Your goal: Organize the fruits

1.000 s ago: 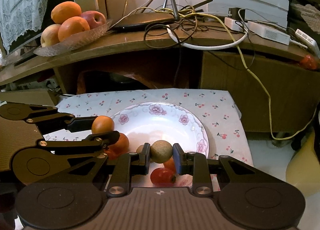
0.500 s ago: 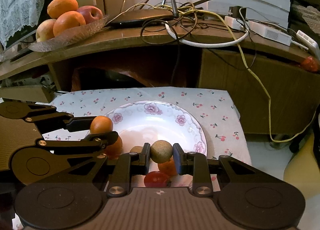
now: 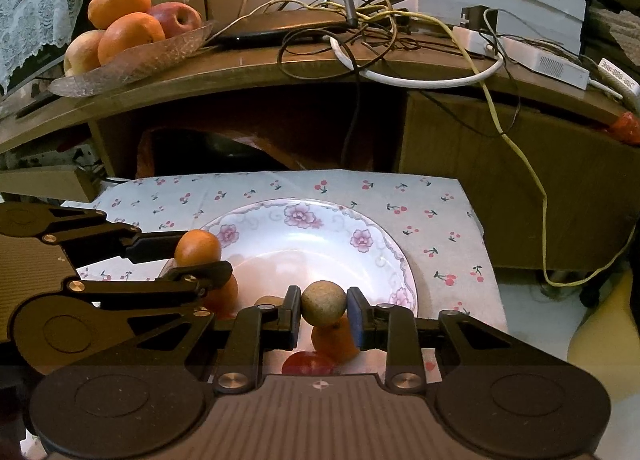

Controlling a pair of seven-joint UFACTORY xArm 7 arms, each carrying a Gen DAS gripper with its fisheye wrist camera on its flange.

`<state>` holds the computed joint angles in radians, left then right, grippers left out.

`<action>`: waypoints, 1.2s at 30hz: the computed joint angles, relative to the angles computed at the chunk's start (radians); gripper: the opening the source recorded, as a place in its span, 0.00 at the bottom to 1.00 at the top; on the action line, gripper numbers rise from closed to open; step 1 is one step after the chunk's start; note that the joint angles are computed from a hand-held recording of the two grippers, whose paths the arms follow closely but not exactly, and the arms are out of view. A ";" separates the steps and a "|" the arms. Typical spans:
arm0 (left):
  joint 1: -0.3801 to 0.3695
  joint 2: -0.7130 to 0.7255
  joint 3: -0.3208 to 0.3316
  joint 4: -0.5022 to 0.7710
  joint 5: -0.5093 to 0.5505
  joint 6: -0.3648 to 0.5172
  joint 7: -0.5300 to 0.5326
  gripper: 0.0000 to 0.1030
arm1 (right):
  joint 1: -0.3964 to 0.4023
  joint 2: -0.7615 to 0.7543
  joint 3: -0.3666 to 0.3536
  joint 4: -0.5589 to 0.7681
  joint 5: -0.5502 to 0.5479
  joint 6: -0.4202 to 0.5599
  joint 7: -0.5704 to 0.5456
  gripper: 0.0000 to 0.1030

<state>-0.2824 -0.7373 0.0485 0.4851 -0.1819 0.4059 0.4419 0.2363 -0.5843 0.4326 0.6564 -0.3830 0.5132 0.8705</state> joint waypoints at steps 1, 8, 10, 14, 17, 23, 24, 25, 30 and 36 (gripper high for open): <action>0.001 -0.001 0.000 -0.001 0.001 0.000 0.000 0.34 | 0.001 0.001 -0.001 0.000 0.000 -0.001 -0.001 0.29; 0.006 -0.003 -0.004 0.001 0.004 -0.001 -0.009 0.35 | 0.000 -0.004 0.000 -0.004 -0.005 -0.007 -0.001 0.30; 0.005 -0.004 -0.002 0.002 0.001 -0.001 -0.011 0.35 | -0.002 -0.008 -0.002 -0.006 -0.005 -0.008 -0.001 0.31; 0.000 -0.007 0.007 0.006 -0.003 0.000 -0.006 0.37 | -0.007 -0.018 -0.004 -0.009 -0.004 -0.009 -0.001 0.37; 0.003 -0.012 0.006 0.005 -0.003 0.003 -0.007 0.39 | -0.010 -0.027 -0.005 -0.013 -0.002 -0.013 -0.001 0.39; 0.010 -0.043 0.004 0.000 -0.001 0.024 -0.009 0.44 | -0.008 -0.045 -0.007 -0.021 0.007 -0.020 -0.011 0.41; 0.012 -0.052 0.003 -0.002 0.000 0.029 -0.011 0.45 | -0.011 -0.051 -0.005 -0.023 0.007 -0.018 -0.011 0.42; 0.017 -0.064 0.001 -0.004 0.003 0.035 -0.014 0.46 | -0.013 -0.059 -0.003 -0.026 0.008 -0.016 -0.009 0.42; 0.041 -0.121 -0.012 -0.018 0.015 0.065 -0.042 0.52 | -0.001 -0.105 -0.007 -0.041 0.033 0.008 -0.014 0.43; 0.061 -0.177 -0.022 -0.032 0.024 0.095 -0.092 0.65 | 0.027 -0.158 -0.003 -0.058 0.068 0.063 -0.029 0.43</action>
<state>-0.2214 -0.9143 0.0265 0.4533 -0.1578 0.5012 0.3498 0.2635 -0.7421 0.4298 0.5989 -0.3149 0.5765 0.8417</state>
